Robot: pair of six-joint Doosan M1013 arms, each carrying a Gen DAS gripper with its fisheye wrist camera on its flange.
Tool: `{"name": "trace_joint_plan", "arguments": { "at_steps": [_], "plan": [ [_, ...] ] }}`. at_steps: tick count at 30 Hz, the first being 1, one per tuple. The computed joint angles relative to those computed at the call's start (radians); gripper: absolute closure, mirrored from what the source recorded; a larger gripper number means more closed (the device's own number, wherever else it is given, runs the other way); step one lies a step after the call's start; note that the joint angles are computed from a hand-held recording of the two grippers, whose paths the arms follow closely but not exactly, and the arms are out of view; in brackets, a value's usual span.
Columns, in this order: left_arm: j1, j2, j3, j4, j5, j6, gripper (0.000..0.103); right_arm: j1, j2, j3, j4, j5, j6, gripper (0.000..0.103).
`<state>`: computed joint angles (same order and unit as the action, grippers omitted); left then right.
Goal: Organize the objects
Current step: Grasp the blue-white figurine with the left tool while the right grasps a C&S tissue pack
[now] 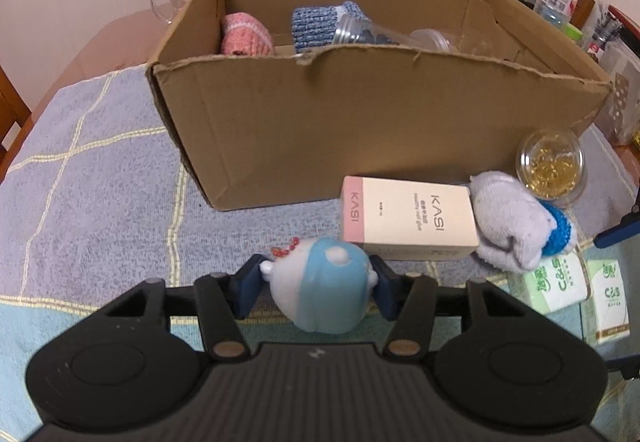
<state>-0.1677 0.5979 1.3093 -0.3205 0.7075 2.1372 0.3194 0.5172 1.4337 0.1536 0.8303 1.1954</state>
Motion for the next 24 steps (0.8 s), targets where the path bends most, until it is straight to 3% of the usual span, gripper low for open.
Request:
{"name": "trace_joint_plan", "arguments": {
  "at_steps": [15, 20, 24],
  "plan": [
    [0.003, 0.004, -0.011, 0.011, 0.010, 0.001, 0.048, 0.000, 0.030, -0.055, 0.014, 0.079, -0.196, 0.001],
    [0.001, 0.003, -0.010, 0.012, 0.011, 0.005, 0.048, -0.007, 0.032, -0.071, 0.051, 0.115, -0.233, 0.017],
    [0.003, 0.001, -0.007, 0.007, 0.012, 0.015, 0.048, -0.008, 0.027, -0.069, 0.051, 0.124, -0.233, 0.024]
  ]
}}
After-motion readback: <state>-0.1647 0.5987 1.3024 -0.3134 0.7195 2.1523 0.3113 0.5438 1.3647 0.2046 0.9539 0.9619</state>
